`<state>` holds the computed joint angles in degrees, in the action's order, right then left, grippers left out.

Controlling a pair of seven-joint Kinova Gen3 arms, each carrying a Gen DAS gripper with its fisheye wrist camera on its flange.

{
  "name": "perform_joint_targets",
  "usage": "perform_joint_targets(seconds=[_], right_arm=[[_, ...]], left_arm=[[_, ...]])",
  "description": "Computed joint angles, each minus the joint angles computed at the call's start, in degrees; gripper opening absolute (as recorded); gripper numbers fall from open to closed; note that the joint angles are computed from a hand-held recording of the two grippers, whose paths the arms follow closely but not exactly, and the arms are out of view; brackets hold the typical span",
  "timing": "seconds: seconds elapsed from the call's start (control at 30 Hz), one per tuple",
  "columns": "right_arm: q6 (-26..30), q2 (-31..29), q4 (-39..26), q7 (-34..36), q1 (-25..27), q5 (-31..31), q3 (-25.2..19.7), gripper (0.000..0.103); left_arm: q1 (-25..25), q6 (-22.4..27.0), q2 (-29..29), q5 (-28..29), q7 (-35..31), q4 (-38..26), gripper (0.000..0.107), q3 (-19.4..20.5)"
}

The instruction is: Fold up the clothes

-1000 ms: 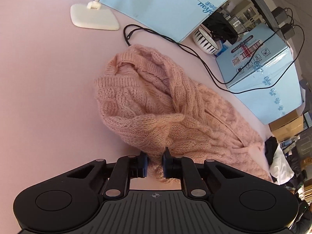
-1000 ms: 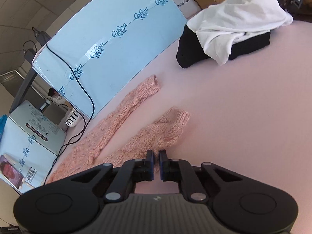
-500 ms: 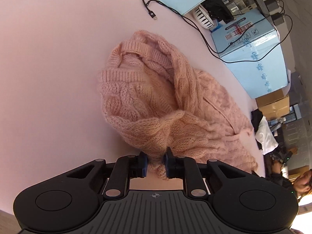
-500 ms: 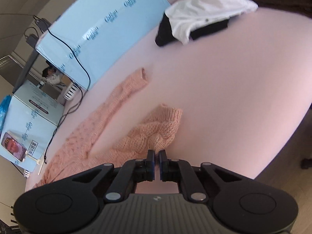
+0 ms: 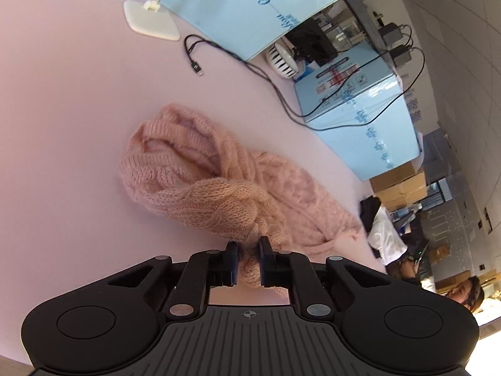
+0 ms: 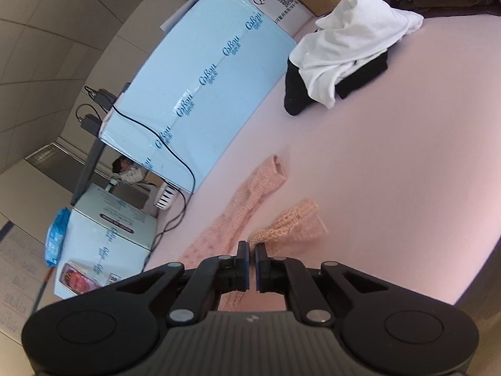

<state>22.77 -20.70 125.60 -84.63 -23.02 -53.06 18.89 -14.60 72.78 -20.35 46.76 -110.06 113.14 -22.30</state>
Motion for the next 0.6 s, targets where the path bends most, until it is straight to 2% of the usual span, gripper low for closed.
perform_joint_targets(seconds=[0.1, 0.13, 0.2, 0.23, 0.27, 0.3, 0.33, 0.4, 0.43, 0.47, 0.5, 0.57, 0.6], right_arm=[[-1.4, 5.4, -6.2, -5.2, -1.9, 3.0, 0.9, 0.004], [-1.3, 7.8, -8.9, -7.5, -1.4, 4.0, 0.5, 0.004], [0.5, 12.8, -13.6, -12.2, 2.9, 5.1, -2.1, 0.004], [1.8, 15.3, -16.1, -14.5, 5.5, 6.0, -3.8, 0.004], [3.1, 17.7, -18.1, -16.8, 7.0, 7.0, -4.6, 0.007], [4.3, 20.1, -20.1, -19.2, 7.4, 9.0, -4.5, 0.008], [5.2, 22.6, -22.3, -21.5, 6.8, 11.3, -3.9, 0.008], [5.0, 25.5, -24.5, -24.8, 4.8, 16.0, -2.7, 0.011], [3.9, 25.8, -24.6, -25.1, 4.6, 18.3, -3.7, 0.015], [3.1, 25.5, -24.5, -24.4, 5.6, 20.6, -5.7, 0.031], [2.7, 25.2, -24.3, -22.8, 7.3, 22.7, -8.4, 0.055], [3.3, 24.1, -23.9, -18.1, 11.2, 26.4, -13.7, 0.077], [4.5, 23.5, -23.8, -15.8, 13.6, 28.0, -16.3, 0.077]], left_arm=[[1.5, -1.7, 4.5, 1.5, 2.8, -4.1, 0.012, 0.6], [2.9, -2.0, 6.9, 1.9, 4.8, -5.9, 0.012, -0.5], [2.6, -1.7, 11.6, 2.5, 9.3, -9.1, 0.013, -0.6], [0.8, -1.0, 14.2, 2.7, 11.7, -10.8, 0.015, 0.7], [-1.9, -0.3, 16.8, 2.3, 14.0, -12.6, 0.024, 3.1], [-4.2, 0.0, 18.6, 1.3, 16.3, -14.1, 0.039, 5.8], [-6.5, -0.2, 20.1, 0.4, 18.3, -15.2, 0.044, 8.4], [-11.6, -0.1, 23.4, 1.2, 19.5, -16.2, 0.048, 13.3], [-14.3, -0.3, 24.0, 3.0, 18.9, -15.6, 0.05, 15.1], [-16.9, -0.9, 23.6, 4.0, 18.6, -14.7, 0.054, 17.2], [-19.6, -1.9, 22.6, 4.0, 18.0, -14.0, 0.059, 19.5], [-24.8, -5.4, 18.6, 1.3, 16.3, -13.2, 0.064, 24.6], [-27.1, -7.5, 16.2, -1.0, 15.8, -12.7, 0.068, 27.3]])
